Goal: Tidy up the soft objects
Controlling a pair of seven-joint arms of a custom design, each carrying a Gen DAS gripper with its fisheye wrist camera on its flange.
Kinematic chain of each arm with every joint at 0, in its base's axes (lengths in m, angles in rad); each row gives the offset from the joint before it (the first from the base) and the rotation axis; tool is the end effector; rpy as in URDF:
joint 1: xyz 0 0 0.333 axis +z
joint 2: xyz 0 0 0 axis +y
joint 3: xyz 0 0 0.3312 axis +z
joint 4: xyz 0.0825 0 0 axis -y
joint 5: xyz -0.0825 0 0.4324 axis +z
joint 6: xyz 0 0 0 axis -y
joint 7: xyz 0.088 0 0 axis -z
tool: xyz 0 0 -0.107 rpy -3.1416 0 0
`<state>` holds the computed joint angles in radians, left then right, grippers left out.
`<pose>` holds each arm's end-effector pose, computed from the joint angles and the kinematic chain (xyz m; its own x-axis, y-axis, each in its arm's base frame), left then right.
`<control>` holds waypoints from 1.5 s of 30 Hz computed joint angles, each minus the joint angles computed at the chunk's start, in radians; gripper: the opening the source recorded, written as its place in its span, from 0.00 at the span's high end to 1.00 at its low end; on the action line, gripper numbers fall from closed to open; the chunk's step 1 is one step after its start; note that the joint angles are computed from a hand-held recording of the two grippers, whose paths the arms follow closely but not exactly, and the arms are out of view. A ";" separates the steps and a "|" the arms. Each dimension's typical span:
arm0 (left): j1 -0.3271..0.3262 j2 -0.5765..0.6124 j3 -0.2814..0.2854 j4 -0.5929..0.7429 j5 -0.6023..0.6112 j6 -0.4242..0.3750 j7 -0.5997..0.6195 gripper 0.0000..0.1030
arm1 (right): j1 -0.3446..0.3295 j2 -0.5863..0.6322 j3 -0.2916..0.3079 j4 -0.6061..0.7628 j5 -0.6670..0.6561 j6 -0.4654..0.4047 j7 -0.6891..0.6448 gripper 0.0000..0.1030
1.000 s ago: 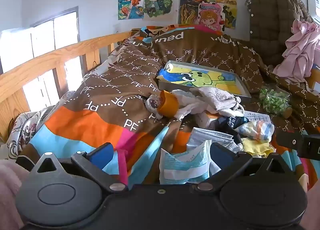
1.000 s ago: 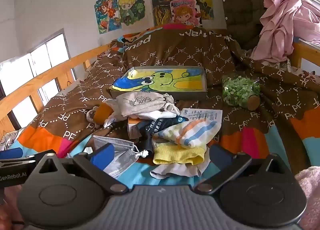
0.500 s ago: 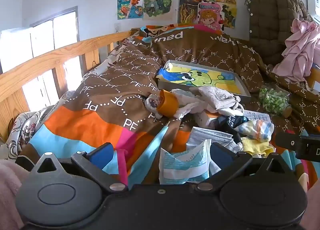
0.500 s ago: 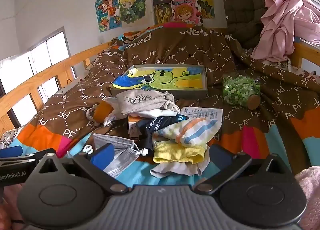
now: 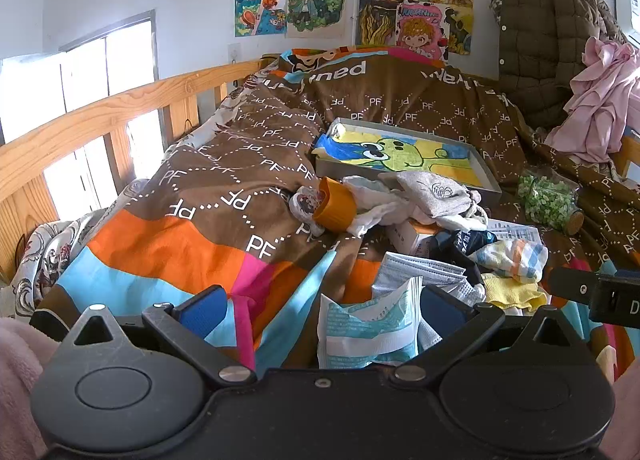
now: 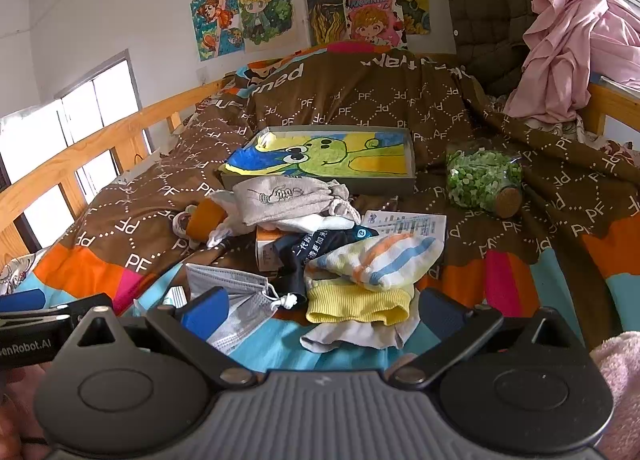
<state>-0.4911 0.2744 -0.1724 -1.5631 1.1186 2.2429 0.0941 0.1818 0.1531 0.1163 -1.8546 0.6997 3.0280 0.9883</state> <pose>0.6036 -0.4201 0.5486 0.2680 -0.9634 0.0054 -0.5037 -0.1449 -0.8516 0.6734 0.1513 0.5423 0.2947 -0.9434 -0.1523 -0.5190 -0.0242 -0.8544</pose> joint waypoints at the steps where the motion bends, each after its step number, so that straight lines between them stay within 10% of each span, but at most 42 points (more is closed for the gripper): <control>1: 0.000 0.000 0.000 0.000 0.000 0.000 0.000 0.01 | 0.000 0.000 0.000 0.000 0.000 0.000 0.000 0.00; 45: -0.007 0.020 0.009 0.012 -0.007 0.012 0.000 0.01 | 0.002 0.002 -0.006 -0.001 -0.030 -0.007 0.027 0.00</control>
